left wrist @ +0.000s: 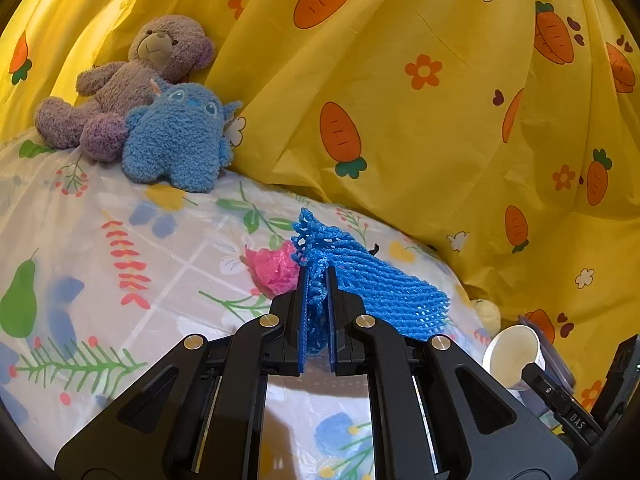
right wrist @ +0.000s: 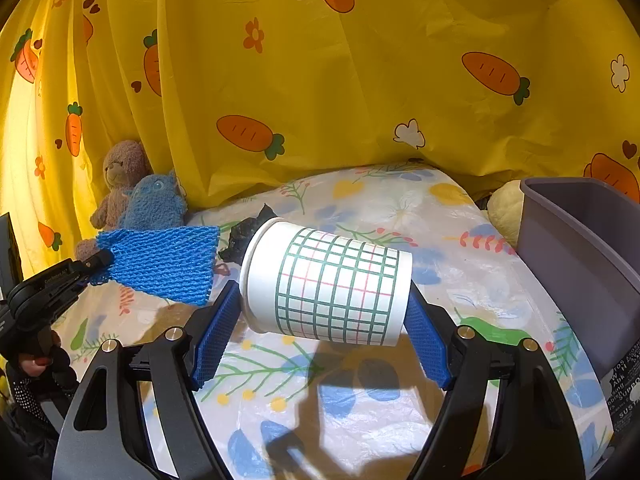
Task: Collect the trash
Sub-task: 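Carry the held sleeve and grid cup over the grey bin with both tools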
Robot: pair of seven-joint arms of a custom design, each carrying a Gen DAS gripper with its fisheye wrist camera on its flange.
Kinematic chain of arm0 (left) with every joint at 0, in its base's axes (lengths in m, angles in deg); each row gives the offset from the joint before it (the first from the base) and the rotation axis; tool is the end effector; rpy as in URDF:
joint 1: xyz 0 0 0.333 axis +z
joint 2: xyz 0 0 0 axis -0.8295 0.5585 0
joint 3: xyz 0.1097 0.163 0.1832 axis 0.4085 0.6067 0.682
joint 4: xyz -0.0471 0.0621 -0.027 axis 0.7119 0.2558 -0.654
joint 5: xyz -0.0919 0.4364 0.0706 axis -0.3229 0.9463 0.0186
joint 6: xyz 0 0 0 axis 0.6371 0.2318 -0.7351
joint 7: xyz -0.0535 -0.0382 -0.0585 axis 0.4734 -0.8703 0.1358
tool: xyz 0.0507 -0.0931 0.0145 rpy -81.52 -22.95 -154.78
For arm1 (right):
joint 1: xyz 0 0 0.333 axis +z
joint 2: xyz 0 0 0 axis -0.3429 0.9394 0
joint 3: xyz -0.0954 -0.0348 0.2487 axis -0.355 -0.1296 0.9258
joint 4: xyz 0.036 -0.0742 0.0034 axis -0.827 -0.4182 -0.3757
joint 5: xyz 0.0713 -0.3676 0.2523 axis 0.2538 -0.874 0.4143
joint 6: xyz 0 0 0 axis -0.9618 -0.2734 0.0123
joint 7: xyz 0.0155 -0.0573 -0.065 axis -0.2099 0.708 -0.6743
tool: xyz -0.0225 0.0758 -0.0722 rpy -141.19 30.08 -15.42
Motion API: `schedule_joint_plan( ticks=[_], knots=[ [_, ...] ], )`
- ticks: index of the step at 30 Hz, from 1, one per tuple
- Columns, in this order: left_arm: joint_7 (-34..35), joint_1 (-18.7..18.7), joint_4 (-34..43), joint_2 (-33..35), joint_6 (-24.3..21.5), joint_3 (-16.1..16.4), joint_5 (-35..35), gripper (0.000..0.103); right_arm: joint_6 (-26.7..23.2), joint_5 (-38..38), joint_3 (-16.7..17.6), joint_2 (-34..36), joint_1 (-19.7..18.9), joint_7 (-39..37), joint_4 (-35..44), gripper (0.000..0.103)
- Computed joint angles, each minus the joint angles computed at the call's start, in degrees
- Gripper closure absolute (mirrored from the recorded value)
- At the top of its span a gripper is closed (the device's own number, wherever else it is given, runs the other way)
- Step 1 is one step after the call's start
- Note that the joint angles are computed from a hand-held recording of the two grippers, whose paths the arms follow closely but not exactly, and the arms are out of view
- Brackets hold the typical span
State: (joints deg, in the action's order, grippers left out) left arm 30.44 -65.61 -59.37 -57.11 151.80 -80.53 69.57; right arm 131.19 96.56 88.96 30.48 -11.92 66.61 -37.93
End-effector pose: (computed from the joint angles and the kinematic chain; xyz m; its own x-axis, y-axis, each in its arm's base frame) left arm 0.5406 -0.2713 0.4625 0.4755 -0.7753 0.4157 -0.1823 -0.5491 -0.8156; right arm 0.6780 0.1389 0.4500 0.6246 -0.7457 -0.2319 -0.5000 -0.1539 -0.8522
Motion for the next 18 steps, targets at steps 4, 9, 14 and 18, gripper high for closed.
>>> schedule_joint_plan(
  ticks=[4,9,14,18],
  knots=[
    [0.75,-0.47,0.96,0.53,-0.87,-0.45,0.32,0.096,-0.64,1.23,-0.23,-0.48,-0.37,-1.03,-0.34,0.027],
    [1.93,-1.17,2.73,1.96,-1.09,-0.27,0.33,0.096,-1.14,3.14,-0.65,-1.09,-0.62,-2.35,-0.82,0.027],
    [2.84,-1.92,4.2,3.13,-0.91,0.07,0.81,0.096,-1.36,4.46,-1.12,-1.45,-0.82,-3.76,-1.18,0.027],
    [3.56,-2.56,5.46,3.98,-1.14,0.24,1.44,0.096,-1.65,5.25,-1.4,-1.67,-0.95,-4.22,-1.28,0.027]
  ],
)
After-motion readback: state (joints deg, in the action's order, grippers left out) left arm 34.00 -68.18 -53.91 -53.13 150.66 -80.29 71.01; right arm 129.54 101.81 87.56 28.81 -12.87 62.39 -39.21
